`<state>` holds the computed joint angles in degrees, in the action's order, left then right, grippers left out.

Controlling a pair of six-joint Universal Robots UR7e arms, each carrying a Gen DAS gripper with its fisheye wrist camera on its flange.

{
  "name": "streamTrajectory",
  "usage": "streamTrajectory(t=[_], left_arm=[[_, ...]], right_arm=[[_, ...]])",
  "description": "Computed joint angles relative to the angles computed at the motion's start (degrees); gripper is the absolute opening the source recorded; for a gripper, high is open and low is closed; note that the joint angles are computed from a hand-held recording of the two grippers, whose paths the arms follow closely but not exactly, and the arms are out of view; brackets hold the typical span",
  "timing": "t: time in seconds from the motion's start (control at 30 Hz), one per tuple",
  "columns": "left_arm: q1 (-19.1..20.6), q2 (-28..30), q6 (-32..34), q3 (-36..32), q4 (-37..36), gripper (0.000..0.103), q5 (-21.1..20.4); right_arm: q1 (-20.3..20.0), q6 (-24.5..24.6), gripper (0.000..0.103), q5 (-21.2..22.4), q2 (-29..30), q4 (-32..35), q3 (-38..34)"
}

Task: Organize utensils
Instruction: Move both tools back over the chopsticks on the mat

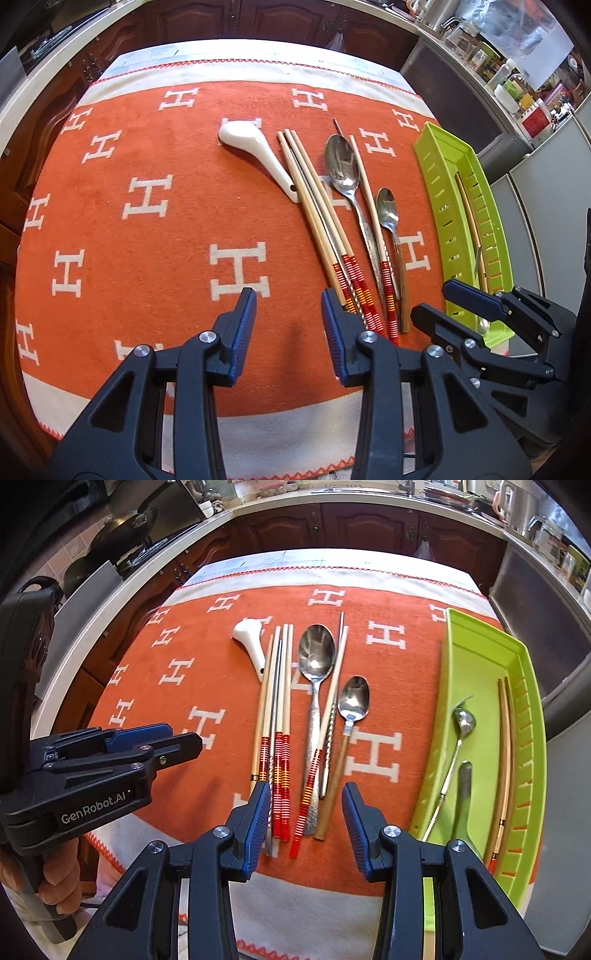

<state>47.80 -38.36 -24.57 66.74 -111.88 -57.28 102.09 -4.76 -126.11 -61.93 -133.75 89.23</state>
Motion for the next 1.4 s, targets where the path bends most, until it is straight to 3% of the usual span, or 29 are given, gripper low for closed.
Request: streamTrajectory(t=[0.53, 0.67, 0.97, 1.4], left_arm=[[1.8, 1.5, -0.1, -2.1, 0.6, 0.033, -1.0], [2.3, 1.7, -0.4, -2.4, 1.0, 0.033, -1.2], [2.8, 1.4, -0.9, -1.9, 0.3, 0.033, -1.0], [3.8, -0.5, -3.5, 0.4, 0.5, 0.033, -0.4]], right_arm=[[-1.1, 0.7, 0.040, 1.1, 3.7, 2.0, -3.2], [-1.2, -1.2, 0.040, 2.3, 4.1, -0.4, -3.0], [-1.5, -4.4, 0.015, 4.8, 6.3, -2.9, -3.6], [-1.2, -7.1, 0.013, 3.9, 9.2, -3.2, -4.4]])
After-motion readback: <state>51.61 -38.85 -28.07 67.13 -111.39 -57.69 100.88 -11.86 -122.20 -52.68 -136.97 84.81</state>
